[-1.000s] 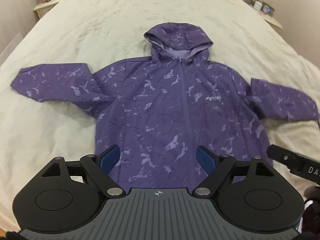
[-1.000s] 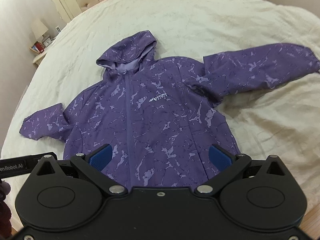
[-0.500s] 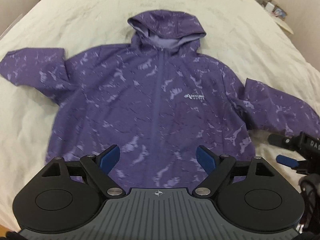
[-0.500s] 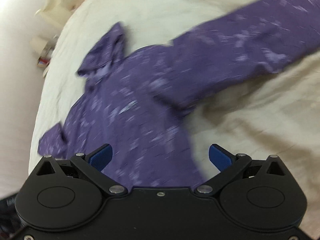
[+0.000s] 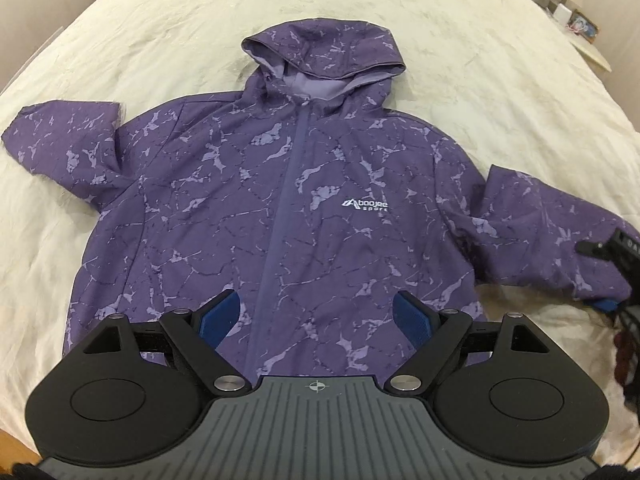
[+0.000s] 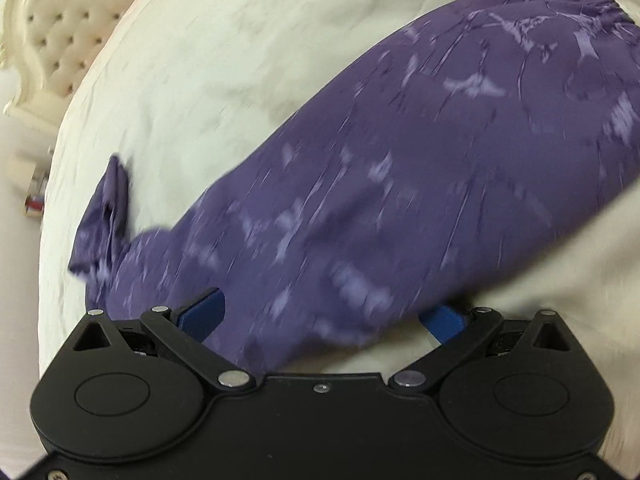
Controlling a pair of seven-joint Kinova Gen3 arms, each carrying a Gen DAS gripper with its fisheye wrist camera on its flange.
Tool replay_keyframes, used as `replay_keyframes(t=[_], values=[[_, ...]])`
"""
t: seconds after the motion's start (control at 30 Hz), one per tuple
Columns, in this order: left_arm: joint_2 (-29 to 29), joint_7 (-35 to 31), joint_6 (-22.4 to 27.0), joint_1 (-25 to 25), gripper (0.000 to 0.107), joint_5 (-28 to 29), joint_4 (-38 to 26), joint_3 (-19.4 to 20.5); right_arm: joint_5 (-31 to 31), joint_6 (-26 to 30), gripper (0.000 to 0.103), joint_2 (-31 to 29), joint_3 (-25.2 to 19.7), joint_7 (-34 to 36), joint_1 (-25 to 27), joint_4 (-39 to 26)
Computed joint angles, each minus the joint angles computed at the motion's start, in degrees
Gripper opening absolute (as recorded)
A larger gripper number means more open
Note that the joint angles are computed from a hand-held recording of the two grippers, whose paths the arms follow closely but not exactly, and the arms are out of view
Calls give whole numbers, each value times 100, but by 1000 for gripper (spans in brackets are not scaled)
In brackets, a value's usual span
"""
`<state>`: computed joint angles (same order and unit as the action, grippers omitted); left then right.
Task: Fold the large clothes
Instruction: 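Grasp the purple jacket's sleeve cuff with the right gripper, then fold the held sleeve across the jacket front and open the right gripper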
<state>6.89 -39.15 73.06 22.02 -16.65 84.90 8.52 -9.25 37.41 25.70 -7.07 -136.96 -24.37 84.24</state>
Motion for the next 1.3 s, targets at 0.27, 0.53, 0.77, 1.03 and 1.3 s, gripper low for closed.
replay_keyframes(t=[0.27, 0.53, 0.77, 1.03, 1.3], values=[[306, -9, 241, 194, 84, -112, -323, 1, -388, -479, 103, 99, -135, 301, 282, 124], [389, -120, 309, 303, 84, -110, -425, -42, -260, -910, 90, -192, 3, 96, 169, 608], [308, -54, 239, 314, 84, -78, -328, -51, 291, -563, 89, -434, 274, -440, -163, 660], [186, 15, 145, 241, 84, 5, -135, -28, 1319, -521, 89, -488, 704, -1620, -606, 650], [-9, -30, -6, 129, 84, 34, 98, 5, 2050, -235, 28, -304, 986, -2589, -909, 378]])
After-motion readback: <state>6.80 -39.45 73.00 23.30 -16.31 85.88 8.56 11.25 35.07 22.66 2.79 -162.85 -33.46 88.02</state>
